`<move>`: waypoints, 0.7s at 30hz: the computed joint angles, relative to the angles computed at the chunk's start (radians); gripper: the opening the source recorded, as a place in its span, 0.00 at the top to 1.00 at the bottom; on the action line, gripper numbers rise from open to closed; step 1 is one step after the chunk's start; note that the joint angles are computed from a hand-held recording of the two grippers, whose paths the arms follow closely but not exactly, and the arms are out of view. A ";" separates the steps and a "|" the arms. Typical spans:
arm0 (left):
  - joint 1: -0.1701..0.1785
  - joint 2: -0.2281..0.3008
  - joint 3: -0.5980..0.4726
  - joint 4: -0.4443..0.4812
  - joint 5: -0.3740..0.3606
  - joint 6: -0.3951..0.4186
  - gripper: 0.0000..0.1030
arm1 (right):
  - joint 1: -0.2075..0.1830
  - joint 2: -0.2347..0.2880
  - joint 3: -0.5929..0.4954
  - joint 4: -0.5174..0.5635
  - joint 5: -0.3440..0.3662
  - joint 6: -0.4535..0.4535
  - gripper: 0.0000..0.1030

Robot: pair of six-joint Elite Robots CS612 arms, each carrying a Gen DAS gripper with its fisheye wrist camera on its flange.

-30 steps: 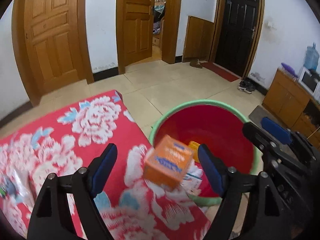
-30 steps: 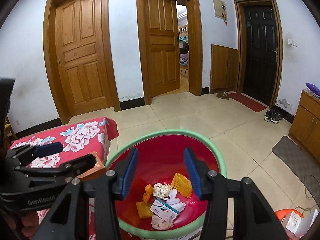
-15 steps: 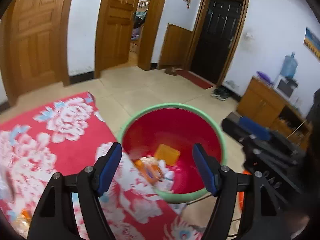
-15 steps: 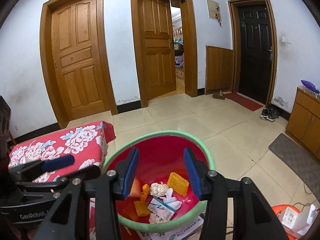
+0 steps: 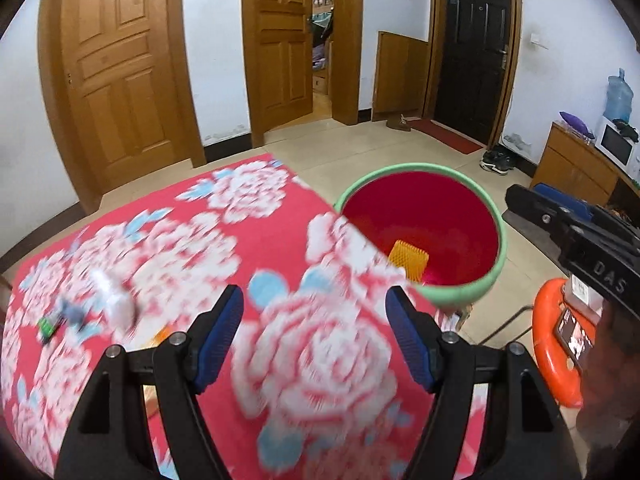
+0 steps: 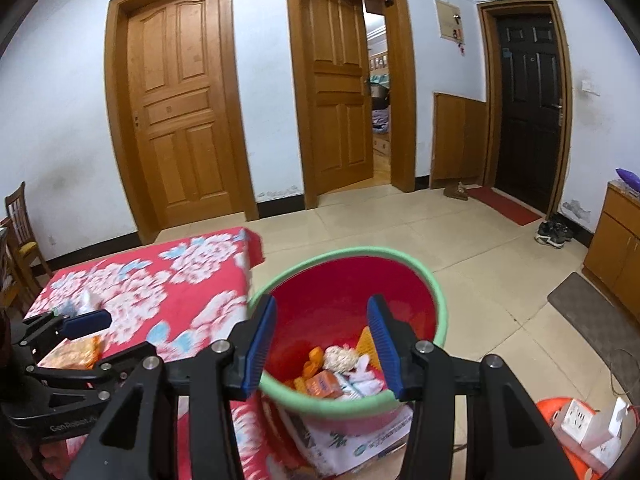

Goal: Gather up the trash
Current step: 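Move both tools back over the table toward the remaining items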

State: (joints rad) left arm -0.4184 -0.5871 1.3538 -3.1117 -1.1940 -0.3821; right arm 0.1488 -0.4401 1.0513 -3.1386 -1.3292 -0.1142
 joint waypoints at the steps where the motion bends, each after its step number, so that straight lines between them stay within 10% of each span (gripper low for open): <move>1: -0.001 -0.012 0.026 -0.012 0.002 -0.008 0.29 | 0.001 -0.005 0.011 0.000 0.005 -0.003 0.51; 21: 0.007 -0.158 0.350 -0.104 0.119 -0.221 0.27 | 0.080 -0.071 0.126 0.056 0.186 -0.115 0.48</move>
